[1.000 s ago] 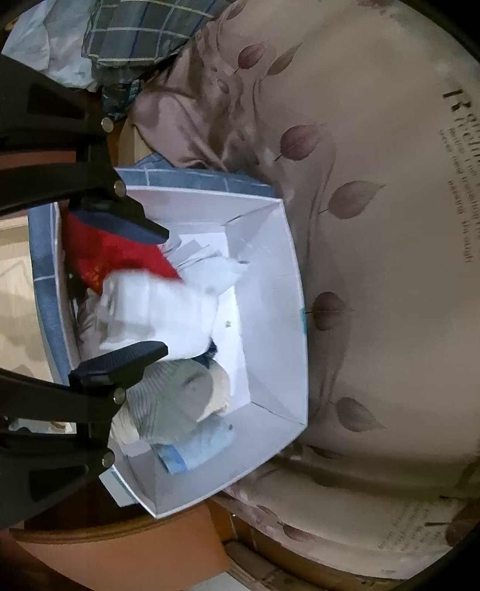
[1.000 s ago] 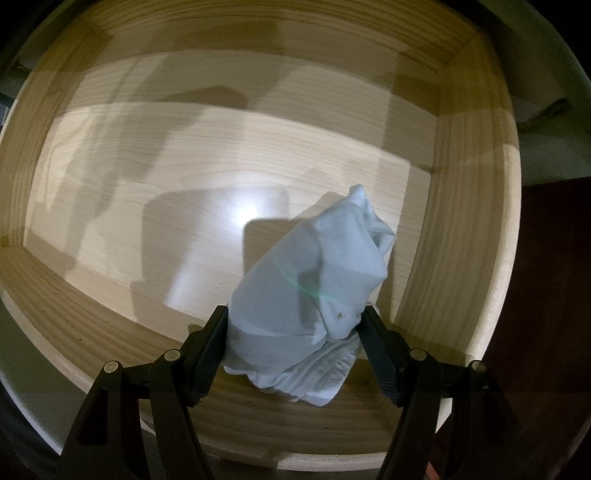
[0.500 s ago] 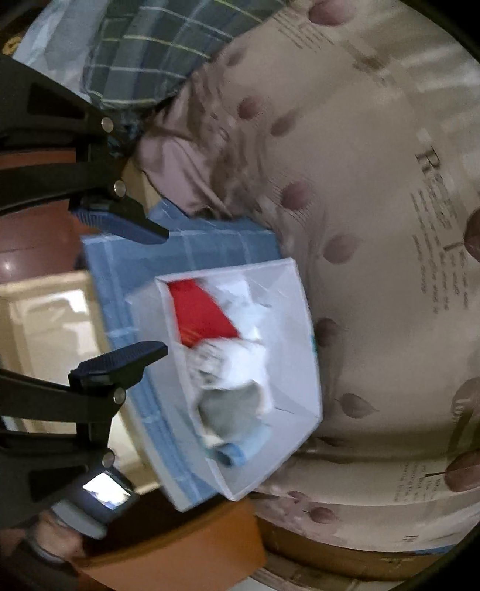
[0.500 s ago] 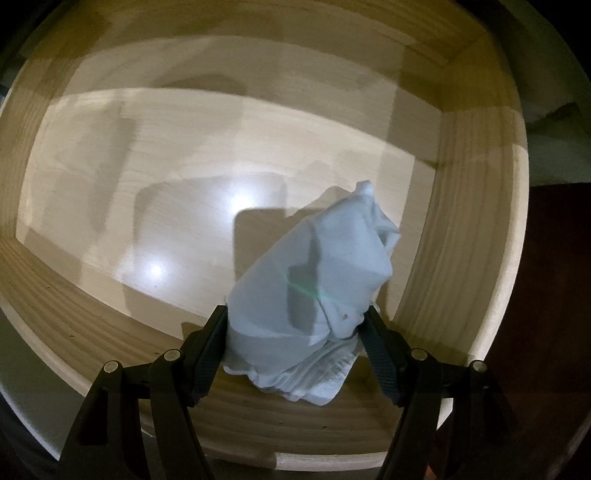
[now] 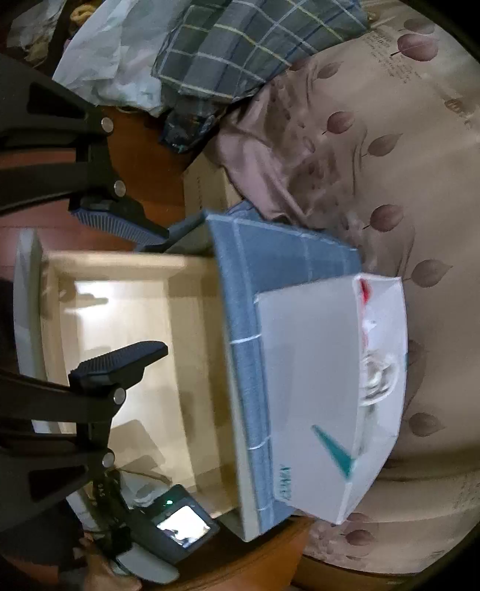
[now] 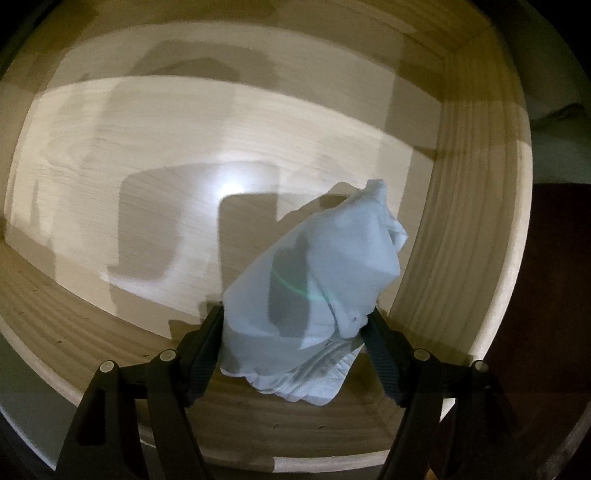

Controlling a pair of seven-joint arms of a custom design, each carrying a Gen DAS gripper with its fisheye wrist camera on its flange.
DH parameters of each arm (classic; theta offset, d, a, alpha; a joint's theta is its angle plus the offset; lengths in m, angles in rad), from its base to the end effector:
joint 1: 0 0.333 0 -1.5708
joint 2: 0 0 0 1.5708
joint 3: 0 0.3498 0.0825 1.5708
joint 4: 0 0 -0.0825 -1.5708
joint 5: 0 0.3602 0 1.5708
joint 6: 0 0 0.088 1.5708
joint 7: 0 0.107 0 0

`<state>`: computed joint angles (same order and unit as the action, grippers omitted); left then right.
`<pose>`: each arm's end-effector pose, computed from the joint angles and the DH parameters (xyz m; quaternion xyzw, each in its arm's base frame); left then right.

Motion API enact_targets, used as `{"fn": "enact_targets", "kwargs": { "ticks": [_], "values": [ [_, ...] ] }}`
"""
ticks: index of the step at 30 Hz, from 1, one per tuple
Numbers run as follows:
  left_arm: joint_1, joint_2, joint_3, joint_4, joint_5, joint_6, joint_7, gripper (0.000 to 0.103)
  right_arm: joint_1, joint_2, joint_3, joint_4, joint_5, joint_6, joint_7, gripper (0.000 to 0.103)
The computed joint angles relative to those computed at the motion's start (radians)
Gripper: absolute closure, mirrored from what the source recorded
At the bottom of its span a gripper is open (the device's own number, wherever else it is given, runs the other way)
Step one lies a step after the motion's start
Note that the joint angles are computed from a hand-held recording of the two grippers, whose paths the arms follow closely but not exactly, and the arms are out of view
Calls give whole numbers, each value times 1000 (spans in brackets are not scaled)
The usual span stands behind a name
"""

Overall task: Take underwear out of drawer
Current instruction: 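Withdraw the open left gripper from the box back over the drawer, then lift the white cloth with the right gripper and carry it into the box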

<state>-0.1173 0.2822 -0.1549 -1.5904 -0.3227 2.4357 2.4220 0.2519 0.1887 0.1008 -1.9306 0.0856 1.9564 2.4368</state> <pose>0.6546 -0.1684 0.5763 -0.3041 0.8993 -0.2657 0.1681 0.5307 0.1984 0.4247 0.4854 -0.8692 -0.0611 0.0714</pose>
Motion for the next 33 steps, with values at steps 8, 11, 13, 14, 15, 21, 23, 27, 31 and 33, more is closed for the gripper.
{"fn": "enact_targets", "kwargs": {
  "ticks": [8,11,13,14,15,21,23,27,31,33],
  "values": [
    [-16,11,-1,-78,-4,10,-35,47,-1,36,2,54,-6,-43,9,29],
    [-19,16,2,-99,-5,38,-53,47,-2,49,3,67,-7,-46,10,29],
    [-19,26,6,-85,0,7,-80,47,-2,50,3,68,-8,-45,10,29],
    [-9,32,-1,-73,-22,-12,-74,47,-2,55,4,81,-9,-52,13,29],
    [-4,35,-4,-68,-39,-14,-78,47,1,64,6,107,-10,-70,20,29],
    [9,45,-3,-52,-75,-7,-124,47,-1,31,5,63,-17,-42,17,34],
    [11,47,-2,-48,-79,-6,-129,47,0,19,4,50,-17,-32,15,37],
    [10,47,0,-49,-67,7,-127,47,6,5,2,39,-31,-23,13,43],
    [7,48,0,-55,-56,16,-126,47,14,-1,4,33,-45,-1,12,48],
    [8,48,-1,-57,-59,20,-122,47,18,-4,3,33,-57,5,13,52]
  ]
}}
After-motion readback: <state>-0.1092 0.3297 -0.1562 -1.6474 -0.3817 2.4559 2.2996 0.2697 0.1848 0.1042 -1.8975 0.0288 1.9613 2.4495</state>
